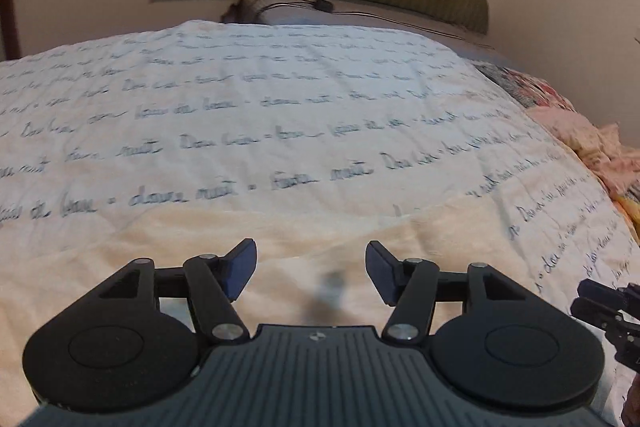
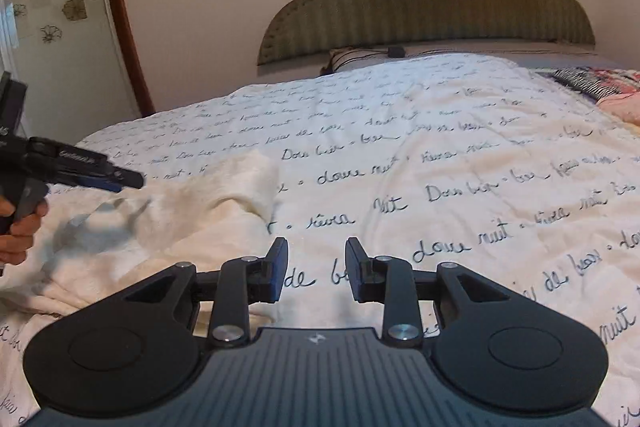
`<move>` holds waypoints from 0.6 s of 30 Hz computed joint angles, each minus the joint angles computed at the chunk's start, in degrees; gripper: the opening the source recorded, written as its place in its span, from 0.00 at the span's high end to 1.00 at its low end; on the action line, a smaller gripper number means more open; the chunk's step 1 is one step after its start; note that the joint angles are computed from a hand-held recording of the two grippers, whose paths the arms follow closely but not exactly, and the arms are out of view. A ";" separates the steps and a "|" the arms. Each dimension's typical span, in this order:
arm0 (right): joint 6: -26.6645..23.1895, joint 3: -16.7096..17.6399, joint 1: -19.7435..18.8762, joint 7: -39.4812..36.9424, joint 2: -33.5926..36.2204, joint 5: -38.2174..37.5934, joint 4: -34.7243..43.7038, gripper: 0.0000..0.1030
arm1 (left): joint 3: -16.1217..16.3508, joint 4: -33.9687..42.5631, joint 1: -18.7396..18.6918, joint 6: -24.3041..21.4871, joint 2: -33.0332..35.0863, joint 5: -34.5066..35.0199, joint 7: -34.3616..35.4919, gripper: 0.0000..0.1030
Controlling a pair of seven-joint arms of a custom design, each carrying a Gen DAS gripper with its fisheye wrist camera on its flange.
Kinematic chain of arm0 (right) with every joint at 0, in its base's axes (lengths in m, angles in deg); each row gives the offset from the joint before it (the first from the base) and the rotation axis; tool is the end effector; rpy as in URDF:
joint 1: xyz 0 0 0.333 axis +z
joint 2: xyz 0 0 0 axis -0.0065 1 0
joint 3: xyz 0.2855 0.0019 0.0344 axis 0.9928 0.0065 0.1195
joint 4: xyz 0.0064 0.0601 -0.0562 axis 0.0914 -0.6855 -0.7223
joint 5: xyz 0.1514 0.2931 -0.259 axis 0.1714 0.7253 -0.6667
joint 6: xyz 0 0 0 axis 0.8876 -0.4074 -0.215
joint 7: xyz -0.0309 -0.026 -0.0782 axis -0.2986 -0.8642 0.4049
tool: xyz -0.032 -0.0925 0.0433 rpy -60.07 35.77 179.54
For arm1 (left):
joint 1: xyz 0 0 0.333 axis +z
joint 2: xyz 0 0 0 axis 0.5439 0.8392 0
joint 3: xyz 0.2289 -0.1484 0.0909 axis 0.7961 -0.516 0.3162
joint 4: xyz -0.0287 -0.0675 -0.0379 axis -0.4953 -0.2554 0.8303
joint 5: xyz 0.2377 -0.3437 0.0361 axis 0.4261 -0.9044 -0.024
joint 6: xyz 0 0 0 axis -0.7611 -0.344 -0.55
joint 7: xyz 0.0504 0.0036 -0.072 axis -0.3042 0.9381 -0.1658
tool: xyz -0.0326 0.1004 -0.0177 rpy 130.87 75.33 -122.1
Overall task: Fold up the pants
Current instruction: 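Press and smooth the folded pants with the left tool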
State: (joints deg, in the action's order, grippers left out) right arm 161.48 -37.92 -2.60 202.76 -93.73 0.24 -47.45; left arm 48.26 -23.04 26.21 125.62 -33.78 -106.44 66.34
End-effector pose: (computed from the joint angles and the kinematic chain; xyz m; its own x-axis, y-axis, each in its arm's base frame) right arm 0.5255 0.1384 0.4670 -0.0478 -0.9725 -0.2281 -0.5263 0.2186 -0.8217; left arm 0.7671 -0.2080 0.5200 -0.5063 -0.8456 0.1695 -0.6608 0.2541 -0.7063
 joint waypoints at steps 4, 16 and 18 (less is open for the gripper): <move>-10.03 2.64 1.38 -6.91 -1.64 -9.23 1.33 0.70 | -1.03 7.00 -2.44 -2.92 4.67 1.25 2.39 0.33; -10.81 -0.54 8.05 -5.14 -0.47 -21.82 2.11 0.70 | -1.46 17.86 -7.05 -2.80 12.21 5.45 17.44 0.22; -9.94 -1.32 8.80 -5.38 -0.03 -22.09 2.48 0.70 | -2.40 20.15 -6.93 -4.91 13.60 4.35 18.53 0.19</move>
State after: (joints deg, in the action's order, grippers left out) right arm 151.54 -39.24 6.20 197.38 -93.77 -21.85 -44.97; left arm 45.86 -2.89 19.28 120.71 -20.18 -102.09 84.87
